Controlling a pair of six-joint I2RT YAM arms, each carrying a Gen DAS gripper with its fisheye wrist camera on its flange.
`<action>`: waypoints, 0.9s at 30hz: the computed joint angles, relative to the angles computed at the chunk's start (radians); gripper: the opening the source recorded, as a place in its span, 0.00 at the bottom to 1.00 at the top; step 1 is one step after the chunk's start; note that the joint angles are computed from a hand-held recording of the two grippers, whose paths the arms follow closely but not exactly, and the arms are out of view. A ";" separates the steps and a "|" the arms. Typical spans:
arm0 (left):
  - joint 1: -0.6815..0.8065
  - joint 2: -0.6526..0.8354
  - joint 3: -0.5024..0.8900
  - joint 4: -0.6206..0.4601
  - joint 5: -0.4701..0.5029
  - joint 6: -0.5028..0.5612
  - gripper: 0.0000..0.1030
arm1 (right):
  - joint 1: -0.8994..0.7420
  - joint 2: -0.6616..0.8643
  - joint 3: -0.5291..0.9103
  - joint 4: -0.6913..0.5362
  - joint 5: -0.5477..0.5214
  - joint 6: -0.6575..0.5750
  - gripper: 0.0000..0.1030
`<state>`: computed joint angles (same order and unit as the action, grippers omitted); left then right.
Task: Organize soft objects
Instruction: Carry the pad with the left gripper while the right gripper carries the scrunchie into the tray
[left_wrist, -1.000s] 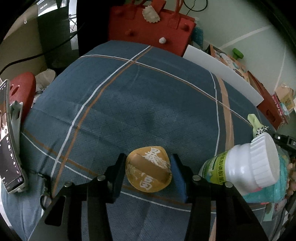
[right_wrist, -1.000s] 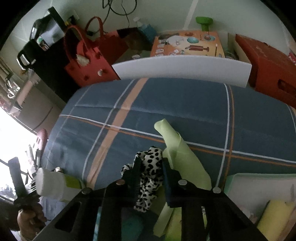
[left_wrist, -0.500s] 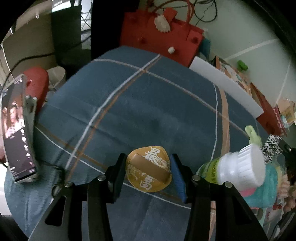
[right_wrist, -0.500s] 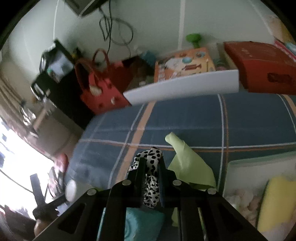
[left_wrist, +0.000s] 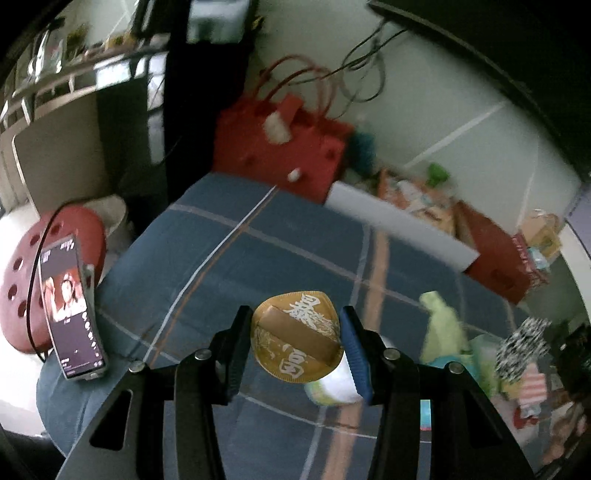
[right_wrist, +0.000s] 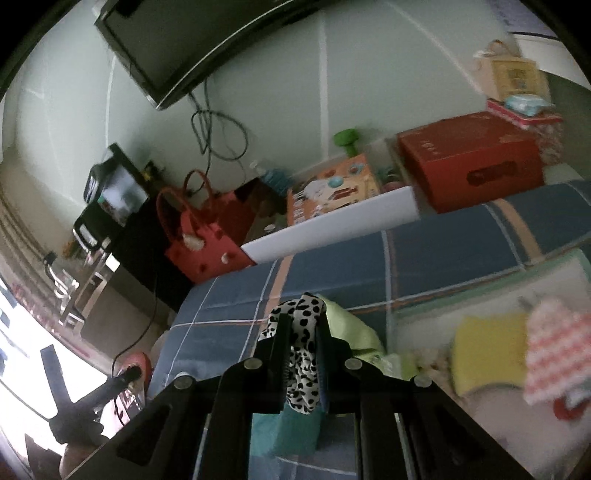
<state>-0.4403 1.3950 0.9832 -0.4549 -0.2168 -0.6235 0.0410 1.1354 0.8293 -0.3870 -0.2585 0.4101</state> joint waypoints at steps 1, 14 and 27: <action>-0.019 0.002 0.018 -0.007 -0.011 -0.002 0.48 | -0.023 -0.026 -0.013 -0.018 -0.008 -0.002 0.13; -0.272 0.237 0.332 -0.066 -0.057 0.031 0.48 | -0.397 -0.143 -0.036 -0.171 -0.076 -0.139 0.13; -0.465 0.607 0.768 -0.178 -0.020 0.063 0.48 | -0.902 -0.097 -0.001 -0.219 -0.285 -0.248 0.13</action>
<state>-0.9049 2.0024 1.7510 -0.6328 -0.2370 -0.5608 -0.8608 1.0388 0.8286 -0.6057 -0.5438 0.1625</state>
